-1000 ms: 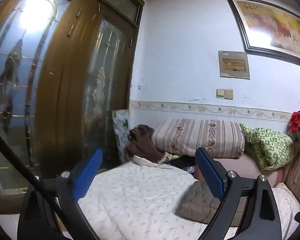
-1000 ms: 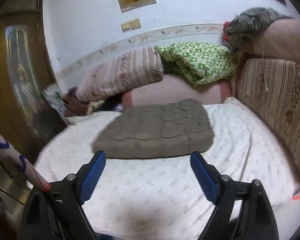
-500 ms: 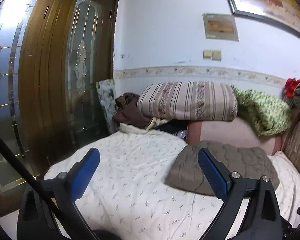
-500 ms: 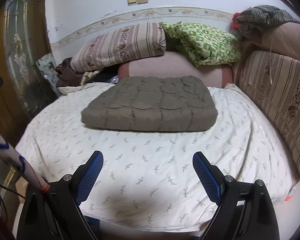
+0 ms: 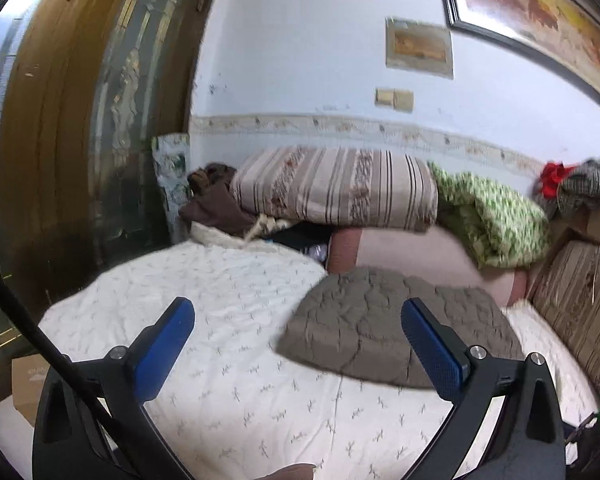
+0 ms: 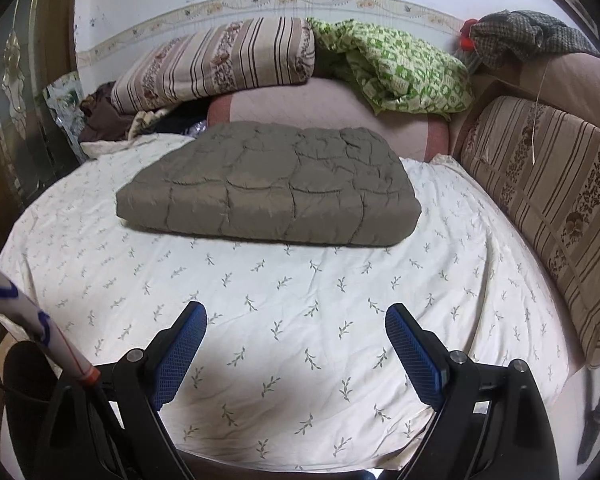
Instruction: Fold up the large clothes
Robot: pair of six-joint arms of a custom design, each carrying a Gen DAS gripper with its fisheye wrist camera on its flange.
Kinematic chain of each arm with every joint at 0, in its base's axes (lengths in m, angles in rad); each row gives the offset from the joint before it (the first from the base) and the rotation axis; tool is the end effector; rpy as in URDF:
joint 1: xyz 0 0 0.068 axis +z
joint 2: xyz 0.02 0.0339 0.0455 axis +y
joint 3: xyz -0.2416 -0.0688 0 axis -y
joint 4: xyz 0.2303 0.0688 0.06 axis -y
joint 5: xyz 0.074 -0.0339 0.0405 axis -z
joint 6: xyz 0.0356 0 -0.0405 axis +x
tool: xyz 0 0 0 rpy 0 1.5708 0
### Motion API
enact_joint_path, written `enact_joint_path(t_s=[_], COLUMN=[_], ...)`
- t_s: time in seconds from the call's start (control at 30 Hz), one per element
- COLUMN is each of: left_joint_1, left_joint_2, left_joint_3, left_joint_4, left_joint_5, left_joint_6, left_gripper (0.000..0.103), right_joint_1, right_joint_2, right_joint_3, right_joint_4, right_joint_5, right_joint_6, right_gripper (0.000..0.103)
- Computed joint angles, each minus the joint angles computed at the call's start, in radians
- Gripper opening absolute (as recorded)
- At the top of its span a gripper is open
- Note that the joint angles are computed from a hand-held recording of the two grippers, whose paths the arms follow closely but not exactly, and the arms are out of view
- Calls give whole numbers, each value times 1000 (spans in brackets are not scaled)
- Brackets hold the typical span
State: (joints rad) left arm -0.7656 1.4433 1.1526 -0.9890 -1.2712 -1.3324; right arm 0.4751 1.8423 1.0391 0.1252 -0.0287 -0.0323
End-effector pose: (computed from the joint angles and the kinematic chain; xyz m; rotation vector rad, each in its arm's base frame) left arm 0.2048 -0.1497 0.2637 -0.7174 1.7397 0.4502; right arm 0.3314 0.1716 0.1535 -0.5829 2.1861 0.2695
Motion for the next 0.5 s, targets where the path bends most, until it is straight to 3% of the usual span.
enact_joint_path(t_s=[0.17, 0.37, 0.5], left_joint_1=[89, 160, 178], left_joint_2=[21, 63, 127], left_joint_3=[-43, -43, -22], left_joint_4=[192, 285, 286], left_joint_5=[186, 409, 484], left_joint_6=[209, 355, 376], left_gripper=[103, 103, 103], right_joint_1=[3, 5, 12], right_joint_2=[44, 75, 96], right_joint_3=[36, 67, 85], right_joint_4=[-15, -33, -54], right_joint_5=[19, 35, 55], right_joint_6=[-8, -5, -12], right_gripper=[94, 94, 94])
